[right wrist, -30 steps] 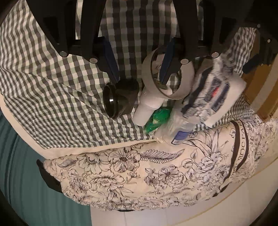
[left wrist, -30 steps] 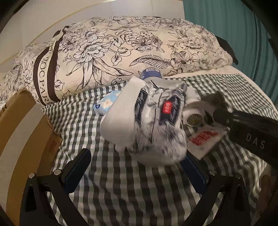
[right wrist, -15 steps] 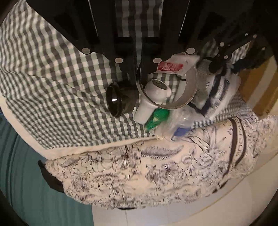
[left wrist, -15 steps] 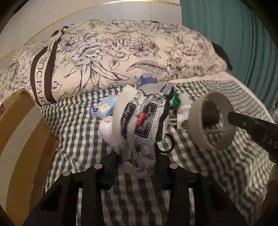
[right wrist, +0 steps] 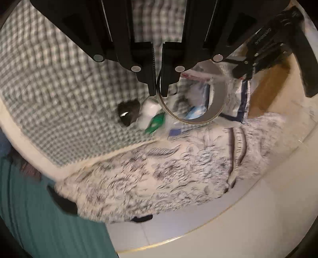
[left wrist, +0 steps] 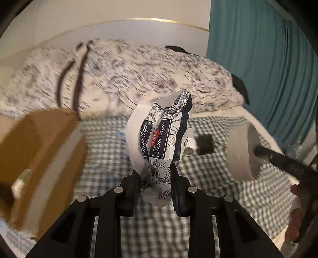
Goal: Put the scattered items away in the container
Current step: 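Grasp the white tissue pack with the left gripper while the right grasps the tape roll, then carry the tissue pack and tape roll over the cardboard box and release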
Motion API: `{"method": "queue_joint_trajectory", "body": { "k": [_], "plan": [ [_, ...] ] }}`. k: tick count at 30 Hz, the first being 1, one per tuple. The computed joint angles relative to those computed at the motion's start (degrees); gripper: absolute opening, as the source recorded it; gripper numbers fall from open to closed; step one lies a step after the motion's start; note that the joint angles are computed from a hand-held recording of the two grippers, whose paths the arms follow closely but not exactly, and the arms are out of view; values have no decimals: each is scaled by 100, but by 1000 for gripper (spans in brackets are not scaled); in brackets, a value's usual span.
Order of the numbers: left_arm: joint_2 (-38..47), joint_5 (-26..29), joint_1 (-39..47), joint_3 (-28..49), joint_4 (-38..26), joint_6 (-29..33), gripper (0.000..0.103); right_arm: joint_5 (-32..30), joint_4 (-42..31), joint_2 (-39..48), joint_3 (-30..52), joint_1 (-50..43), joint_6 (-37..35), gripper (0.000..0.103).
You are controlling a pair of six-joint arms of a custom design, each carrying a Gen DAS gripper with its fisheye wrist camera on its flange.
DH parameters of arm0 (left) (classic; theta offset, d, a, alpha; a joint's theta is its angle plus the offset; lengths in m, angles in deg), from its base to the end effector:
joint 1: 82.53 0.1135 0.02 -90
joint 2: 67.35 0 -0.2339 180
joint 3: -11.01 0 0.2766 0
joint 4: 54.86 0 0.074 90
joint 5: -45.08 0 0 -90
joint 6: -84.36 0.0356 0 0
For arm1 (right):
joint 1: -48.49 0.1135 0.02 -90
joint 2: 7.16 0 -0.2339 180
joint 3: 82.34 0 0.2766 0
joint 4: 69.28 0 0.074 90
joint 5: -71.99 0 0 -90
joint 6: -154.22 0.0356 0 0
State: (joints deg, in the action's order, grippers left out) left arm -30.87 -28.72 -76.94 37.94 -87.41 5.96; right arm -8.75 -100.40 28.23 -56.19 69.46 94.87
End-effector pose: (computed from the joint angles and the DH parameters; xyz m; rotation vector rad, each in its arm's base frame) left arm 0.1851 0.0081 0.1341 0.2625 2.2607 -0.1689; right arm 0.1753 0.0610 0.1339 0.2774 2.2642 0.2928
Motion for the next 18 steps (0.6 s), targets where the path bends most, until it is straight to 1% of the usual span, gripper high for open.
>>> {"method": "queue_joint_trajectory", "body": {
  "k": [1, 2, 4, 5, 6, 7, 8, 9, 10, 11, 12, 14, 15, 17, 18],
  "plan": [
    [-295, -77, 14, -26, -248, 66, 27, 845, -319, 317, 221, 443, 78, 4],
    [-549, -7, 109, -21, -542, 139, 27, 1130, -459, 454, 292, 639, 126, 5],
    [-994, 258, 375, -4, -1092, 265, 27, 463, -605, 108, 98, 430, 290, 4],
    [-1237, 275, 437, -31, -1307, 316, 27, 537, -769, 202, 117, 518, 476, 4],
    [-1499, 299, 494, -51, -1561, 394, 27, 833, -869, 481, 201, 731, 580, 4],
    [-1660, 357, 557, -44, -1756, 482, 27, 697, -851, 472, 126, 720, 599, 5],
    [-1829, 431, 643, -39, -1951, 572, 27, 112, -753, 298, -85, 504, 622, 5],
    [-2003, 495, 721, -42, -2141, 656, 27, -186, -728, 239, -199, 391, 702, 4],
    [-2166, 555, 792, -39, -2332, 753, 27, -68, -770, 302, -233, 518, 869, 5],
    [-2381, 627, 880, -50, -2543, 855, 27, 259, -885, 352, -250, 767, 1030, 5],
    [-2550, 710, 966, -59, -2715, 943, 27, 262, -946, 253, -314, 857, 1131, 5],
    [-2810, 913, 1180, -39, -3044, 1145, 27, 107, -1190, -254, -510, 969, 1400, 5],
    [-2877, 1051, 1320, -1, -3210, 1278, 27, 294, -1373, -371, -495, 1151, 1533, 5],
    [-2854, 1311, 1608, 86, -3375, 1505, 27, 907, -1845, -543, -390, 1706, 1878, 5],
    [-2845, 1443, 1769, 124, -3461, 1625, 27, 1013, -2046, -747, -383, 1869, 1994, 5]
  ]
}}
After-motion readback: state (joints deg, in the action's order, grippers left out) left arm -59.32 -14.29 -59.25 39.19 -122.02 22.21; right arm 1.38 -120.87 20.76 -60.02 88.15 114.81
